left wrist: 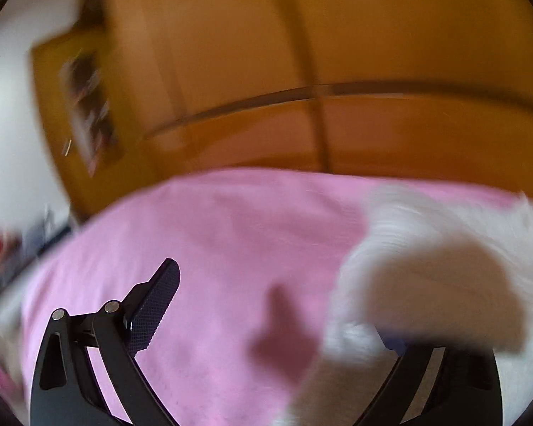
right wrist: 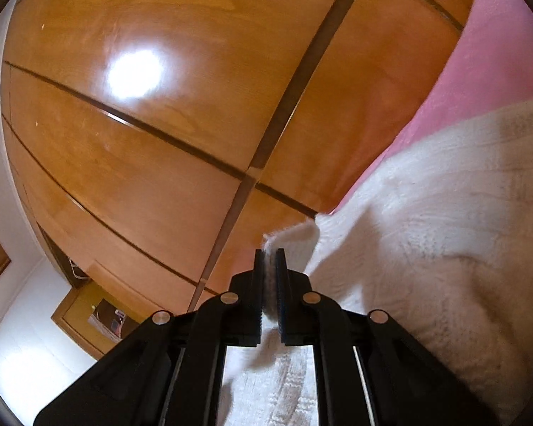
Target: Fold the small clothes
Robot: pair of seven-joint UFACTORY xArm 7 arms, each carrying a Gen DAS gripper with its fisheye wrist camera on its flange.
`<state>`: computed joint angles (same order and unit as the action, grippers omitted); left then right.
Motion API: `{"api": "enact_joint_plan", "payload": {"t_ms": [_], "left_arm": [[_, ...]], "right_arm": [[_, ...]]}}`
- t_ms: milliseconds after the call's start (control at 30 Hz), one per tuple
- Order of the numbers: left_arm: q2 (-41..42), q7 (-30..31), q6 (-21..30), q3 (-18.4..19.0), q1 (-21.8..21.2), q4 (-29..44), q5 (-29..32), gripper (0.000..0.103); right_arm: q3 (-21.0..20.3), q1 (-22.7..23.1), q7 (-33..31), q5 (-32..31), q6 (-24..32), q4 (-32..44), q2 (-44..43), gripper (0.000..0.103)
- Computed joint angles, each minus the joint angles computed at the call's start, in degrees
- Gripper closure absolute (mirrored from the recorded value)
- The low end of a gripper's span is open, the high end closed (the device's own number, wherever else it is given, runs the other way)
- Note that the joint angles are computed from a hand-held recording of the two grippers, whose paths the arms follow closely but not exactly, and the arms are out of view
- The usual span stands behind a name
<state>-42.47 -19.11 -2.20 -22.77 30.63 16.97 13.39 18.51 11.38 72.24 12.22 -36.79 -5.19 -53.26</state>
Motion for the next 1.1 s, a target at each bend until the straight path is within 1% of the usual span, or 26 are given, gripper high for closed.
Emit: {"api": "enact_joint_plan", "payload": {"t_ms": [67,100,167,233,267,300,333,367,400,433,467,500,533,600,633,667,733,767,800,833,867,900,967,1000,1033,1100], "left_arm": [[2.5,1.28,0.45,9.26,-6.05,-0.16,-2.48,0.006],[2.45,2.17,0.51,12.37,-7.84,-0.59,-4.97,0.007],[1.49,0.12,0.93,13.8,-6.69,-1.27,-6.15,0.007],[2.99,1.53,5.18,19.52,-10.95,-0.07,-8.2,0.007],[4.1,2.21,8.08,21.76,-13.07,1.24,-8.41,0.006],[6.34,5.21,13.38,26.1,-17.58,3.45,-10.5,0.006],[7.77,7.73,16.83,29.44,-20.92,4.83,-12.43,0.005],[8.08,9.17,17.88,30.72,-22.01,5.36,-13.72,0.004],[6.43,11.16,16.56,32.82,-23.81,4.34,-15.77,0.004],[5.12,13.05,16.34,34.52,-25.26,3.71,-17.45,0.004],[3.94,14.55,17.04,35.51,-25.98,3.21,-18.7,0.004],[2.65,16.08,17.7,36.4,-26.46,2.47,-19.79,0.004],[-0.68,16.11,18.24,35.56,-25.88,0.2,-20.71,0.004],[-3.88,17.45,17.91,36.62,-25.83,-1.77,-22.64,0.004],[-3.85,17.7,17.36,36.69,-25.78,-1.98,-23.4,0.004],[-3.34,18.12,17.0,36.89,-25.94,-1.82,-24.0,0.004],[-2.88,18.03,16.45,35.19,-25.17,-2.07,-24.2,0.004],[-2.14,18.38,16.74,35.13,-25.16,-1.06,-24.2,0.004],[-1.85,18.02,16.53,33.95,-25.03,-1.15,-24.15,0.004],[-0.96,18.11,16.03,33.48,-24.89,-1.01,-23.93,0.004],[0.01,18.35,15.61,33.42,-25.13,-0.58,-23.89,0.004],[0.77,18.51,15.19,33.29,-25.38,-0.34,-23.88,0.004],[2.37,19.16,14.62,33.88,-26.05,0.57,-24.2,0.004],[1.36,19.52,15.14,34.2,-25.78,0.1,-24.22,0.004],[1.34,19.68,15.06,34.34,-25.85,0.03,-24.42,0.004],[2.19,19.73,15.01,34.12,-25.89,0.49,-24.6,0.004]], "right_arm": [[-1.0,0.58,-0.17,-0.49,0.55,-0.23,-0.66,0.099],[-0.85,0.46,-0.4,-0.58,1.28,-0.1,-1.23,0.103],[-0.22,0.18,0.06,-0.14,2.46,-0.98,-3.47,0.103],[0.09,-0.15,1.07,0.12,2.96,-1.64,-4.53,0.103],[-0.89,0.13,1.13,-0.54,2.64,-1.73,-4.13,0.103],[-2.0,0.54,1.01,-1.35,2.47,-1.6,-3.56,0.103],[-5.03,2.01,0.03,-3.46,1.41,-1.18,-1.7,0.103],[-9.27,4.16,-1.45,-6.27,0.49,-0.42,0.48,0.103],[-13.96,6.79,-2.95,-9.48,1.04,0.27,1.63,0.099],[-17.95,9.59,-4.42,-12.48,3.99,1.74,2.44,0.093],[-19.55,10.93,-5.34,-13.8,7.72,2.82,1.95,0.078],[-19.5,11.49,-5.96,-13.96,10.89,3.75,1.4,0.043],[-19.57,12.27,-6.93,-14.36,12.59,4.57,1.1,0.039],[-16.01,10.79,-8.33,-13.62,19.54,6.17,-1.6,0.039],[-15.12,10.77,-9.56,-13.69,24.64,7.56,-2.51,0.041],[-16.1,12.11,-10.88,-13.51,27.57,8.62,-2.04,0.044],[-18.98,15.16,-13.1,-12.42,30.47,9.85,-0.18,0.062],[-20.49,16.64,-14.37,-11.89,30.33,10.01,0.54,0.065],[-22.42,18.63,-16.01,-11.54,29.7,10.25,1.43,0.074],[-24.26,20.7,-17.9,-11.47,28.69,10.14,2.01,0.09],[-25.88,22.78,-19.95,-11.09,27.8,10.56,2.94,0.097],[-25.11,22.72,-20.02,-11.47,27.46,10.87,3.62,0.097],[-18.17,17.13,-19.58,-9.52,27.56,10.24,1.91,0.097],[-13.28,12.67,-17.81,-8.42,27.51,9.27,-0.53,0.097],[-10.08,9.45,-16.38,-7.7,28.42,8.66,-2.69,0.097],[-6.19,4.87,-12.9,-6.29,32.26,7.34,-6.84,0.097]]}}
